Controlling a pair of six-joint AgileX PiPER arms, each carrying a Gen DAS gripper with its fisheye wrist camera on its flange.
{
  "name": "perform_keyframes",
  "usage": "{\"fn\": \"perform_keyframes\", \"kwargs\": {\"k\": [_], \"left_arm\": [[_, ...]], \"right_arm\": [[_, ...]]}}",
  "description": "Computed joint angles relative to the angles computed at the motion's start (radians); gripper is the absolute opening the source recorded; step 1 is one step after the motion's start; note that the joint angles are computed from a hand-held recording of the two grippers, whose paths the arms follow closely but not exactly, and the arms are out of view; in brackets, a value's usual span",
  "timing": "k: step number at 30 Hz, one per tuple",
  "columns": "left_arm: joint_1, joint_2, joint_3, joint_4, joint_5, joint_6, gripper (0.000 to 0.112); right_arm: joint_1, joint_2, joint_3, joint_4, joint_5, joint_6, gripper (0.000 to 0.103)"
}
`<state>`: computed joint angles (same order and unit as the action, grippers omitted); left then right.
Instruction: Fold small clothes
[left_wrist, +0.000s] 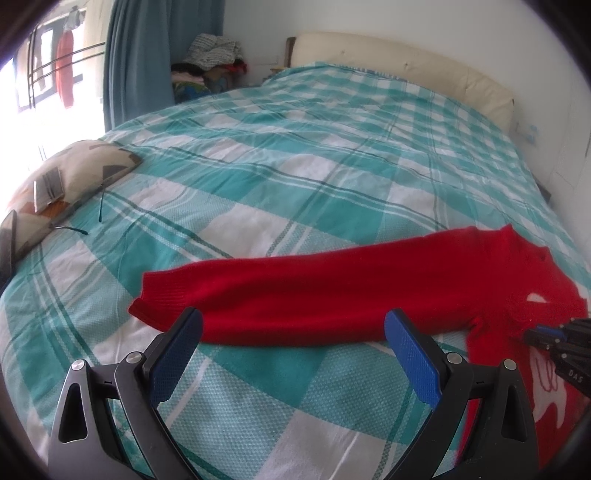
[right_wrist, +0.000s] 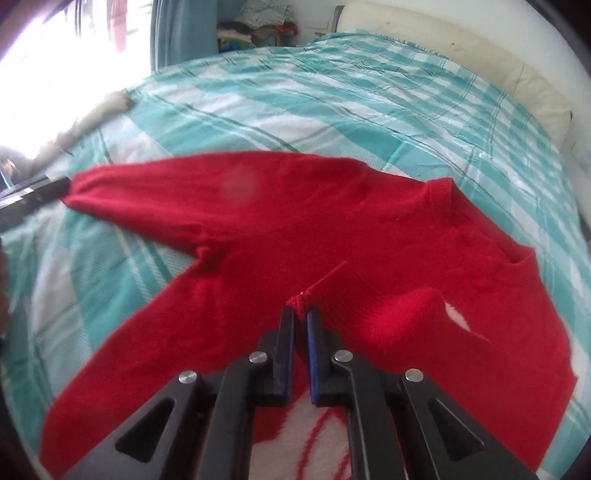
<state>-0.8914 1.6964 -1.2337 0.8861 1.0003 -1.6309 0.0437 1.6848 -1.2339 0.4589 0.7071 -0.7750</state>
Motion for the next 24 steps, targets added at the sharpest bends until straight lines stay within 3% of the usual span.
{"fn": "perform_keyframes", "kwargs": {"k": [2,5,6,8,11,15,18,22,24], "left_arm": [[-0.003,0.008,-0.007,-0.007,0.008,0.008,0.099],[-0.013,0.02,-0.021,-0.018,0.025,0.032,0.099],[-0.019,0.022,-0.022,-0.02,0.029,0.038,0.099],[-0.022,0.03,-0.031,-0.028,0.025,0.061,0.1],[-0.021,0.047,-0.047,-0.08,-0.008,0.123,0.1],[-0.006,0.044,-0.02,-0.225,-0.127,0.207,0.1],[0.007,0.057,-0.007,-0.325,-0.181,0.257,0.101],[0.011,0.122,-0.047,-0.36,-0.132,0.29,0.103],[0.005,0.141,-0.056,-0.355,-0.121,0.293,0.103]], "right_arm": [[-0.006,0.002,-0.007,-0.031,0.041,0.038,0.01],[-0.073,-0.051,0.035,0.056,0.052,0.011,0.055],[-0.12,-0.084,0.066,0.142,0.058,-0.044,0.061],[-0.223,-0.135,0.106,0.267,0.112,-0.116,0.063],[-0.376,-0.231,0.202,0.33,0.139,-0.178,0.066],[-0.623,-0.384,0.377,0.358,0.128,-0.384,0.069],[-0.883,-0.44,0.481,0.433,0.173,-0.591,0.07],[-1.185,-0.439,0.591,0.562,0.192,-0.871,0.071],[-1.246,-0.404,0.589,0.549,0.171,-0.869,0.071]]}}
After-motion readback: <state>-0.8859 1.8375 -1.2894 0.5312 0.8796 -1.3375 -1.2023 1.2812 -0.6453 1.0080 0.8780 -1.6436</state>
